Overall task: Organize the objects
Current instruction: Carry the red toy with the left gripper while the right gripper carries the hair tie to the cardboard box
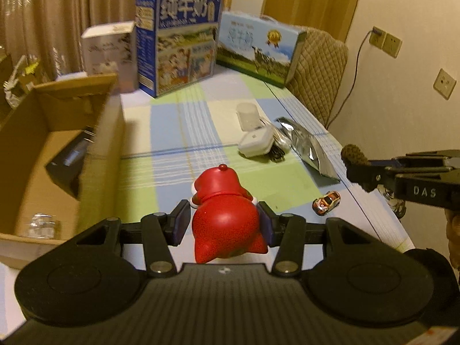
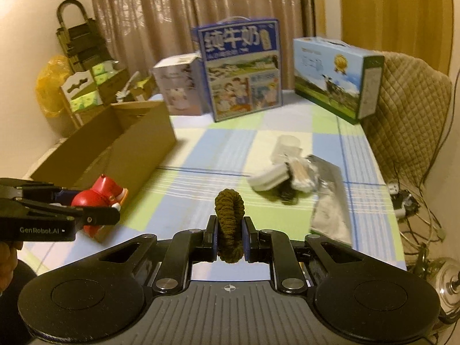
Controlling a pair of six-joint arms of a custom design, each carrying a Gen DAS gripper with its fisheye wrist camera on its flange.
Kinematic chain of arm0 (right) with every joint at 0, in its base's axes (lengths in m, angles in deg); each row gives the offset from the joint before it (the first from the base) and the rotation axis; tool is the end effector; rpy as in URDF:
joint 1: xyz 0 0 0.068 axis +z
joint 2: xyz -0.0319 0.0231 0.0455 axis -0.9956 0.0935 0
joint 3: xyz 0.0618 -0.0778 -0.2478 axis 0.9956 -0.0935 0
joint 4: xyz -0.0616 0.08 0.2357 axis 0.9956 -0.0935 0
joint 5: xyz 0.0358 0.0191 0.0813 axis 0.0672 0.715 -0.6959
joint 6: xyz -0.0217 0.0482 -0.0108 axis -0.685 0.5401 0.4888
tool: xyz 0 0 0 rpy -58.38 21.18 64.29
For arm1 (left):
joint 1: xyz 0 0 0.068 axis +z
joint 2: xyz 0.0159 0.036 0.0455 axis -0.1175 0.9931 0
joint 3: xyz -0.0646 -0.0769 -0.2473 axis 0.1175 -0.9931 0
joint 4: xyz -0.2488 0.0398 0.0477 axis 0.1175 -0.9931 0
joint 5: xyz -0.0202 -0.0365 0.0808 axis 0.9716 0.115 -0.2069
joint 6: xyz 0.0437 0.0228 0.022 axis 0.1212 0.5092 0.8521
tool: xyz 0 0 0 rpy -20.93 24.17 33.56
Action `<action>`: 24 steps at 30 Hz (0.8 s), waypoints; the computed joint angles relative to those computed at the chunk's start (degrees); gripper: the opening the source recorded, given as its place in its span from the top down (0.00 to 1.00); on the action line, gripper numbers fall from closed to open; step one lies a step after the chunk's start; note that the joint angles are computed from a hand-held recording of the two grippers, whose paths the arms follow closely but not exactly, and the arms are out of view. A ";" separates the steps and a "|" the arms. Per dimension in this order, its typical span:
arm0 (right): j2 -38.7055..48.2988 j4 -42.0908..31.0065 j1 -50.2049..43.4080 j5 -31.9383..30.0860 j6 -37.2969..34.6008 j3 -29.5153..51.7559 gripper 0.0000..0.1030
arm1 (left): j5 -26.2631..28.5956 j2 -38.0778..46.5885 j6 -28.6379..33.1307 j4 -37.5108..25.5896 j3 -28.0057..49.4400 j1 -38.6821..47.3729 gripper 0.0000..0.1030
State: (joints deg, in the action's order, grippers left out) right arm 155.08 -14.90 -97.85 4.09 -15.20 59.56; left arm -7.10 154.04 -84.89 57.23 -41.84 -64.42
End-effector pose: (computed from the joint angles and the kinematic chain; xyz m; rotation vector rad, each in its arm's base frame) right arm 0.2500 -0.0337 0.1820 -0.8187 2.2125 0.5613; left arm 0.1506 -0.1983 0.1662 -0.1826 2.3410 -0.0976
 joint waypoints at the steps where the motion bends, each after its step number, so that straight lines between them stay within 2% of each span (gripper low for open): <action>1: -1.20 -0.35 0.38 -0.21 0.17 -0.64 0.87 | -0.87 -1.36 -0.85 -1.50 -0.28 -0.71 0.57; 7: -8.79 -1.23 5.47 -0.14 2.11 -5.06 0.87 | -5.31 -8.34 -7.45 -12.23 -1.61 -5.57 0.57; 17: -15.23 2.58 18.19 3.53 9.66 -9.99 0.87 | -11.10 -17.09 -25.41 -33.92 -2.28 -14.23 0.57; 24: -16.63 5.74 25.60 6.34 14.28 -11.42 0.87 | -12.57 -21.38 -33.01 -43.04 -3.08 -17.21 0.57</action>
State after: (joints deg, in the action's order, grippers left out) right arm 138.45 -9.16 -72.24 10.43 -0.92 48.15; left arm -19.67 132.66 -117.90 14.19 -44.92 -81.63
